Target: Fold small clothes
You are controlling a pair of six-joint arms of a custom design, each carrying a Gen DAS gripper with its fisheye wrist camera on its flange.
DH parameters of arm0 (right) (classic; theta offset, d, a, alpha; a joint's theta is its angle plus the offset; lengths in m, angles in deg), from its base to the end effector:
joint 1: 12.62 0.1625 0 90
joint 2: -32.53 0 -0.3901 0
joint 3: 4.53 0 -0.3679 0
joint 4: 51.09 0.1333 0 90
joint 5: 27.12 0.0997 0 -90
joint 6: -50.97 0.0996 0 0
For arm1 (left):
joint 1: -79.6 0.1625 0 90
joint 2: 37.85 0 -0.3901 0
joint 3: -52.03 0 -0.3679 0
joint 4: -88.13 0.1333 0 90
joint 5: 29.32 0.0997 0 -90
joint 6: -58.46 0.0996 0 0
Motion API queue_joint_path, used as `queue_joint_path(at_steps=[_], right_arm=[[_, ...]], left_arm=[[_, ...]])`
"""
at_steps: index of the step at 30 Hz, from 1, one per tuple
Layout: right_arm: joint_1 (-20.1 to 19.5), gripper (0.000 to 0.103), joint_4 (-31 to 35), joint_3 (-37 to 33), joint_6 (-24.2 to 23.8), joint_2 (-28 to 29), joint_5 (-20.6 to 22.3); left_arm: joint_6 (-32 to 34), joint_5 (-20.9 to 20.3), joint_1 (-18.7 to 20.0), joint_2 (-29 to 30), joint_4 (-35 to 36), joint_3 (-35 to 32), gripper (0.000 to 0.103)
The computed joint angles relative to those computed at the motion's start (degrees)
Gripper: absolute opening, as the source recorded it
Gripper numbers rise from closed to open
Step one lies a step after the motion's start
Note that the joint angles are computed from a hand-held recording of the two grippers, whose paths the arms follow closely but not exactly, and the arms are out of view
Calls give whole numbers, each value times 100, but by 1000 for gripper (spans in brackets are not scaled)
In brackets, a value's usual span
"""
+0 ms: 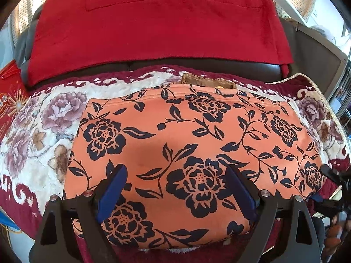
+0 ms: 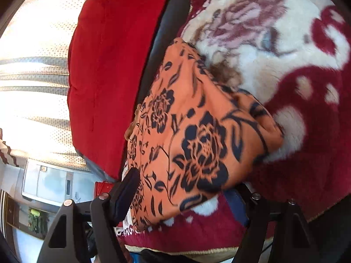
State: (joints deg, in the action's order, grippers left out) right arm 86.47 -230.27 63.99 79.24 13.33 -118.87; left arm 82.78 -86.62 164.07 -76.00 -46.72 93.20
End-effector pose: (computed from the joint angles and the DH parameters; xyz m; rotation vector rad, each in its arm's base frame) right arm 0.2469 -0.7186 -0.0007 0.4793 2.7444 -0.9706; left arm 0.1087 -0.8186 0.3881 0.3524 2.3498 -0.7772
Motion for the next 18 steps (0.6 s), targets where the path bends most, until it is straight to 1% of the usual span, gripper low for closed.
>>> queue_joint_path(at_steps=[1, 4, 5, 7, 10, 13, 16, 18], right_arm=[[29, 78, 11, -114, -16, 58, -122], [61, 78, -51, -223, 30, 92, -218], [90, 78, -19, -282, 46, 101, -334], [85, 78, -51, -225, 24, 68, -378], [122, 78, -91, -161, -98, 51, -519], [183, 78, -15, -324, -277, 132, -714], [224, 78, 36, -448, -406, 164, -836], [260, 78, 107, -552, -534, 208, -923]], left_arm=[[7, 18, -3, 16, 15, -27, 92], [13, 56, 0, 111, 83, -187, 92], [21, 73, -1, 152, 113, -254, 92], [37, 115, -2, 248, 185, -402, 92], [19, 175, 5, 387, 294, -613, 92], [-37, 171, 3, 480, 408, -758, 92], [10, 50, -11, 438, 157, -639, 92], [55, 70, -18, 512, 148, -711, 92]])
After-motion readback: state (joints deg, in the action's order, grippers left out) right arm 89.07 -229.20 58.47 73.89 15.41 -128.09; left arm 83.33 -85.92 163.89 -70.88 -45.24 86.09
